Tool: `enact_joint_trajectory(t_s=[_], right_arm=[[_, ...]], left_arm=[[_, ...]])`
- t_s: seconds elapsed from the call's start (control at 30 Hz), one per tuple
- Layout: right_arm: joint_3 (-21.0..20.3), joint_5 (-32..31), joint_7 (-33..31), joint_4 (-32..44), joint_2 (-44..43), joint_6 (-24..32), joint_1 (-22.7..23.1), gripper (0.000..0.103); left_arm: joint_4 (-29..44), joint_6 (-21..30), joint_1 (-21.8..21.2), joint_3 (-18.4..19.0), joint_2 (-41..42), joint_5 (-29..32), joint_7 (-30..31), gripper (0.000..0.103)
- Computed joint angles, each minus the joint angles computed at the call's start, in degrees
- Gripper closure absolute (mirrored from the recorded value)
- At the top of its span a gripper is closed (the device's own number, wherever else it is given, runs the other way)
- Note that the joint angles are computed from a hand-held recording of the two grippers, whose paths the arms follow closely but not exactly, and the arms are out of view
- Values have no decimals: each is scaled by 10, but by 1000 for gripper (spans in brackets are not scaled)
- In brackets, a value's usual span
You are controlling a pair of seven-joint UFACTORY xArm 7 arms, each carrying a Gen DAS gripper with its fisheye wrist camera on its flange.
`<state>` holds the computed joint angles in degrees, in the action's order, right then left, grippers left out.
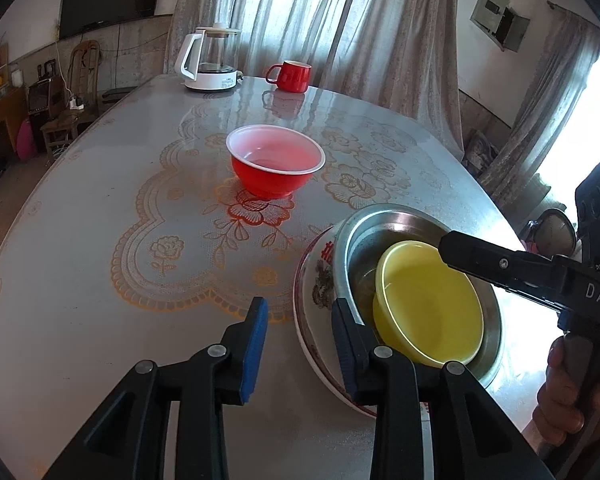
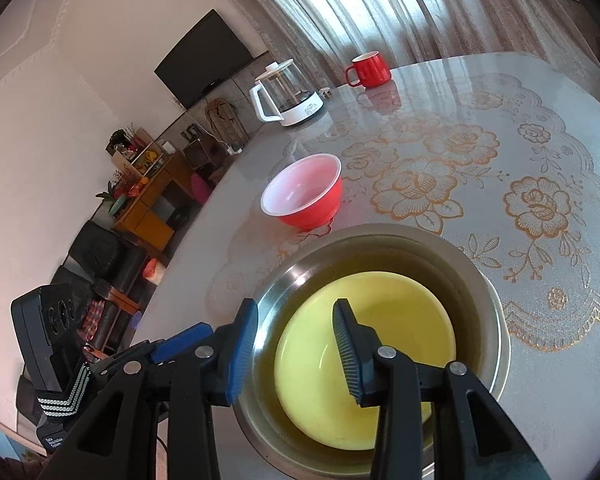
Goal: Organize plates and bowls
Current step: 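Open the right gripper and move toward the red-and-pink bowl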
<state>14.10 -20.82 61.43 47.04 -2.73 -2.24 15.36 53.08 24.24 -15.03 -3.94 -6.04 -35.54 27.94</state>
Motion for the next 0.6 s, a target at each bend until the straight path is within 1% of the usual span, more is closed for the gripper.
enact_joint_trajectory(t_s=[0.07, 0.13, 0.23, 0.33, 0.43, 0.5, 0.53, 0.6], right_arm=[[-13, 53, -51, 5, 8, -2, 20, 64], [-21, 93, -88, 10, 15, -2, 33, 64], [-28, 195, -179, 19, 23, 1, 52, 64], [-27, 273, -249, 30, 30, 7, 59, 64], [-23, 333, -303, 45, 39, 18, 58, 64], [-14, 392, -351, 56, 46, 24, 53, 64], [-12, 409, -365, 61, 50, 26, 51, 64], [-15, 411, -363, 64, 53, 27, 52, 64]], left_arm=[[3, -2, 4, 0, 6, 9, -8, 67], [5, -4, 8, 0, 12, 16, -16, 65], [11, -3, 13, 1, 19, 17, -20, 62], [21, 3, 20, -1, 30, 22, -30, 59], [36, 20, 28, -2, 44, 28, -40, 58], [46, 28, 34, -3, 54, 37, -54, 58], [48, 33, 37, -4, 57, 36, -57, 58], [55, 43, 43, -4, 64, 32, -61, 58]])
